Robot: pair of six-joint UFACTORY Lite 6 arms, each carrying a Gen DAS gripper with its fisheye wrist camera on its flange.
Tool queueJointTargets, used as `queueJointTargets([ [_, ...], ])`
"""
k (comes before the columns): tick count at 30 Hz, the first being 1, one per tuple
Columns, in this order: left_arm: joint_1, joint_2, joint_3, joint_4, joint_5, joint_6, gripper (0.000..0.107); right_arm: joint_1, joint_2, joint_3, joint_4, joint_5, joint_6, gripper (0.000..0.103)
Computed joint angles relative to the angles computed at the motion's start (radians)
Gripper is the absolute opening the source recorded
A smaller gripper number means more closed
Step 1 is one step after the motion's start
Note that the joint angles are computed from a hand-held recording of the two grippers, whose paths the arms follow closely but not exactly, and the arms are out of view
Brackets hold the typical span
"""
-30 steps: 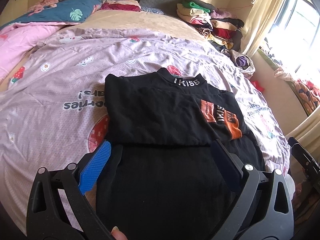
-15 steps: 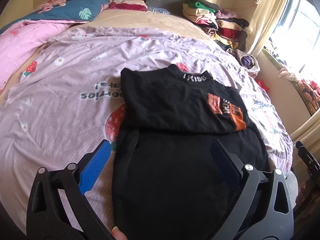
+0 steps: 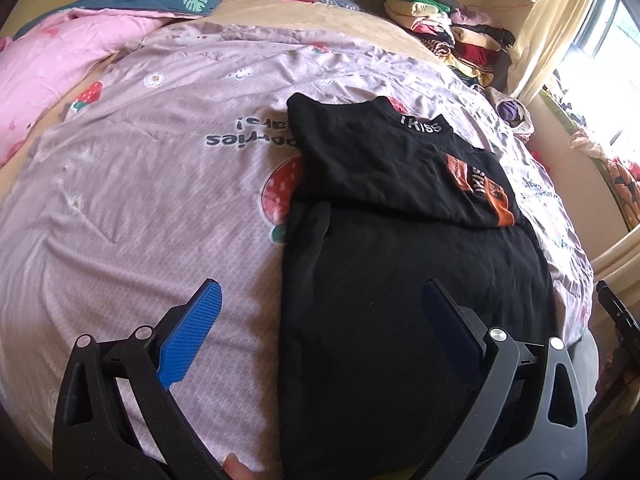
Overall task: Fold small clothes
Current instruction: 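Move both open grippers to the hem of the black sweatshirt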
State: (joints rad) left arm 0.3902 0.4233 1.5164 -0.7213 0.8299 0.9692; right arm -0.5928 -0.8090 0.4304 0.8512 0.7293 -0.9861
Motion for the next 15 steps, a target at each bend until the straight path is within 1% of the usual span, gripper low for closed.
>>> queueJointTargets([
  [1, 0.007, -0.005, -0.01, -0.004, -0.001, 0.011, 0.093, -0.007, -0.005, -0.005, 0.0, 0.005, 0.001, 0.098],
  [3, 0.022, -0.009, -0.024, -0.008, 0.015, 0.034, 0.082, -0.019, -0.013, -0.011, 0.001, 0.017, -0.005, 0.098],
  [4, 0.025, -0.009, -0.028, -0.008, 0.02, 0.04, 0.072, -0.027, -0.021, -0.016, 0.0, 0.024, -0.01, 0.098],
  [5, 0.03, -0.007, -0.033, -0.001, 0.025, 0.044, 0.066, -0.033, -0.03, -0.021, -0.004, 0.028, -0.01, 0.098],
  [6, 0.033, -0.005, -0.036, 0.003, 0.029, 0.046, 0.064, -0.041, -0.035, -0.023, -0.005, 0.036, -0.013, 0.098],
  [8, 0.041, -0.002, -0.046, 0.007, 0.038, 0.053, 0.054, -0.073, -0.046, -0.031, -0.001, 0.061, -0.032, 0.098],
  [13, 0.065, 0.008, -0.068, 0.029, 0.066, 0.071, 0.042, -0.159, -0.047, -0.045, 0.016, 0.119, -0.101, 0.098],
  [15, 0.074, 0.003, -0.085, 0.035, 0.067, 0.083, 0.039, -0.2, -0.051, -0.055, 0.019, 0.15, -0.136, 0.098],
])
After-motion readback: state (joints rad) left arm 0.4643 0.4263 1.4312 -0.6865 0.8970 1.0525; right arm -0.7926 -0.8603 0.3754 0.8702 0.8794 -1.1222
